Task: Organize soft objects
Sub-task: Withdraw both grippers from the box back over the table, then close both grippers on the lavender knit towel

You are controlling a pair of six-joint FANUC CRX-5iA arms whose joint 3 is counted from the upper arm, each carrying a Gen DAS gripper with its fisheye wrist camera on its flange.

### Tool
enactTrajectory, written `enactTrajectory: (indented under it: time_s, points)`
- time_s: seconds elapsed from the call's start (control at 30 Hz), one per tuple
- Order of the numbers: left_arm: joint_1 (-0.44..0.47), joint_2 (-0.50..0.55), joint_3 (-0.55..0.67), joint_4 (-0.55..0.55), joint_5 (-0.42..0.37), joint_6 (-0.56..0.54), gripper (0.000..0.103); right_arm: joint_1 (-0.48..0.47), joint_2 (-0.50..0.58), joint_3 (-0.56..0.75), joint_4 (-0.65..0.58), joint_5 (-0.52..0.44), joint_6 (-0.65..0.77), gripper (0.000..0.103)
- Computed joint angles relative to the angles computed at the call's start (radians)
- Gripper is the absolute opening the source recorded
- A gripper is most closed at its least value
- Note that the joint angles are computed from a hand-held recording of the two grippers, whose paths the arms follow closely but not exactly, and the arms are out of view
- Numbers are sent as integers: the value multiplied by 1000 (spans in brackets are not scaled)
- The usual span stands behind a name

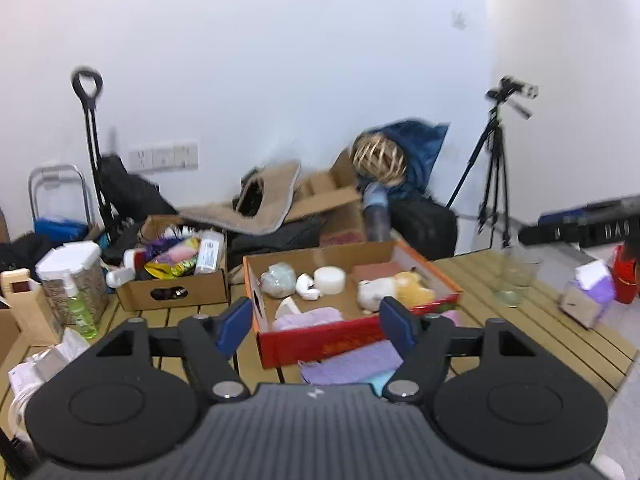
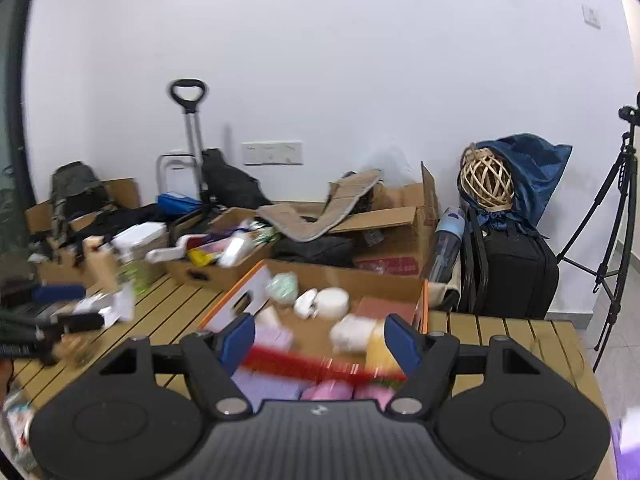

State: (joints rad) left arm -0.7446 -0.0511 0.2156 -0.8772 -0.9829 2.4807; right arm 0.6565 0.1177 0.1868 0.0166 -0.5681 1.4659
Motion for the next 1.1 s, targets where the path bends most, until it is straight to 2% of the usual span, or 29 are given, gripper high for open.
enactTrajectory:
  time_s: [0.07,0.2,0.27,0.33,0.43,0.47,0.53,0.63,0.73,0.9,1.03,1.1]
  points:
    - [-142,-32,-35,-152,-93,103,78,30,-119,-165,74,70,-39,77]
    - [-408,-62,-105,-370,-294,257,89,114,-353,-508,397,196,-304,81]
    - [-527,-56,-129,-430,-413,333,90,149,-467,-673,594,251,-485,84]
    - [-618,-48,-152,-466,-500,417,95,177,-575,-818,763,293,-672,86]
    - [-697,-40,-171,-466,-563,506,97,217,-690,-971,964,303,-888,87]
    - [-704,-41,-175,-456,-561,507,97,236,-715,-1008,1031,276,-965,87]
    - [-703,-23,-160,-450,-566,464,97,299,-737,-1035,1053,179,-1027,87]
    - [-692,-6,-153,-459,-559,458,97,336,-733,-1029,993,131,-1001,87]
    - [-648,-5,-160,-426,-500,480,97,286,-713,-1038,1045,182,-1066,87]
    - [-521,19,-169,-335,-390,463,97,140,-615,-1037,1114,353,-1201,86]
    - [-380,36,-175,-268,-246,427,97,105,-499,-983,1077,364,-1206,85]
    - [-298,38,-182,-231,-159,408,97,94,-437,-940,1022,370,-1165,85]
